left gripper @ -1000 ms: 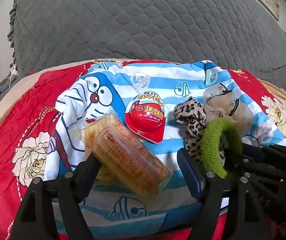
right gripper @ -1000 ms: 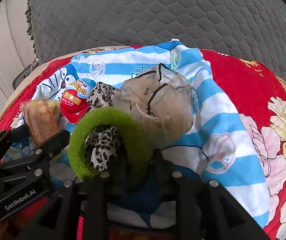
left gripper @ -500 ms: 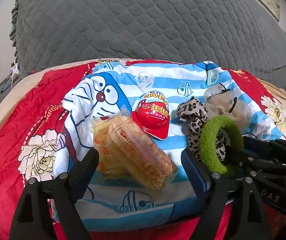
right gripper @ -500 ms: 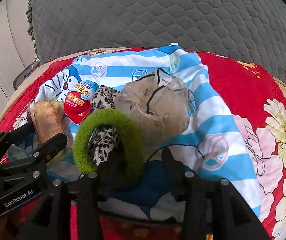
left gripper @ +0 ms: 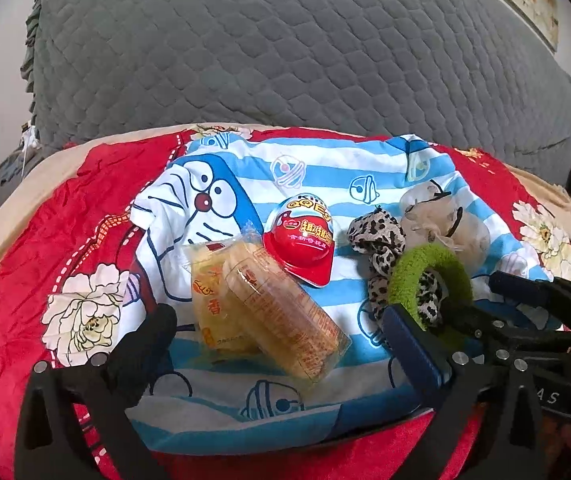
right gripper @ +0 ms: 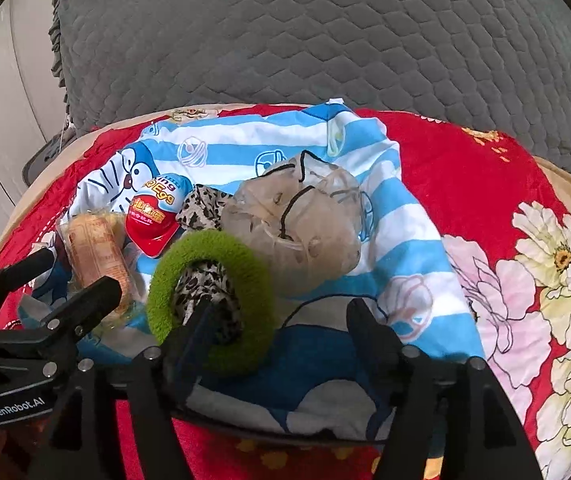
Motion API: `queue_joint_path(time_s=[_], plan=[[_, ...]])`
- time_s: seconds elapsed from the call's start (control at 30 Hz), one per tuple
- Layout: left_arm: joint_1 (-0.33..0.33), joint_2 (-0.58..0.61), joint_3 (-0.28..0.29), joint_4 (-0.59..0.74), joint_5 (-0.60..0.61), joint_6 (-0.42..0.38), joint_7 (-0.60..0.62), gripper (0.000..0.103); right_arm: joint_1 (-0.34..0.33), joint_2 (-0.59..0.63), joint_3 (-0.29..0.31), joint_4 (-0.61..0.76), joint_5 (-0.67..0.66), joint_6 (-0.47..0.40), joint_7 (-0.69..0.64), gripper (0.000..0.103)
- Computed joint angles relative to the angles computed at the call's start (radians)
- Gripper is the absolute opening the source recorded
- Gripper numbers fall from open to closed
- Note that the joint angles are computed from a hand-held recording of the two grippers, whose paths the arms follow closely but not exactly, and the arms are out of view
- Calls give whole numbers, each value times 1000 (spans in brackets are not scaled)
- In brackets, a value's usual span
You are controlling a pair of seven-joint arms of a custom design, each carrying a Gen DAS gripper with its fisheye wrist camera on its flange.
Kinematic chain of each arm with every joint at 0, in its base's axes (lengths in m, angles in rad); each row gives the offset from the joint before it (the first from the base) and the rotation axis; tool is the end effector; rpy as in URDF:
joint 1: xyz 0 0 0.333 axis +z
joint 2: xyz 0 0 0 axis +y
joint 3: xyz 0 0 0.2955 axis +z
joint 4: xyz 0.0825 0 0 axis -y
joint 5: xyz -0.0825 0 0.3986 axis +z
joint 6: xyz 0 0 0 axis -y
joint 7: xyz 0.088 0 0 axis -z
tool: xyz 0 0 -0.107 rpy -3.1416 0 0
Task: Organize objects
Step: 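Open the left gripper on the bread roll while the right gripper releases the ring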
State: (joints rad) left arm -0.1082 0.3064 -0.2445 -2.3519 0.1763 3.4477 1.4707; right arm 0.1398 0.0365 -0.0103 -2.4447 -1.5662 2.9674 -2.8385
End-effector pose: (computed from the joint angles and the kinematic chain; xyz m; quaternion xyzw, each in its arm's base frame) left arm 0.5220 -0.2124 0.2680 -0.5081 0.7676 -0.3430 0.1872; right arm 0.4644 0.1291 0.2660 -0.5829 0.7412 -0.2428 0.2279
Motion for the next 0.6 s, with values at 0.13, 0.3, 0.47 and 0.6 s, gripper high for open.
queue_joint_path(time_s=[0.13,0.3,0.47,0.6], plan=[[15,-3,-10,-1,11,-9,-10,103,1,-2,1,-1,5,-2,-3,68],[33,-7,-23,-5,29,-12,-25,103,0,-12,1,-6,-13,-5,19,71],[54,-11,-33,-8,41,-19,-47,103,-2,-24,3,-15,-10,-18,20,74],[87,-15,-52,-11,66,-21,-75,103,-4,-30,5,-21,-13,-19,26,78]])
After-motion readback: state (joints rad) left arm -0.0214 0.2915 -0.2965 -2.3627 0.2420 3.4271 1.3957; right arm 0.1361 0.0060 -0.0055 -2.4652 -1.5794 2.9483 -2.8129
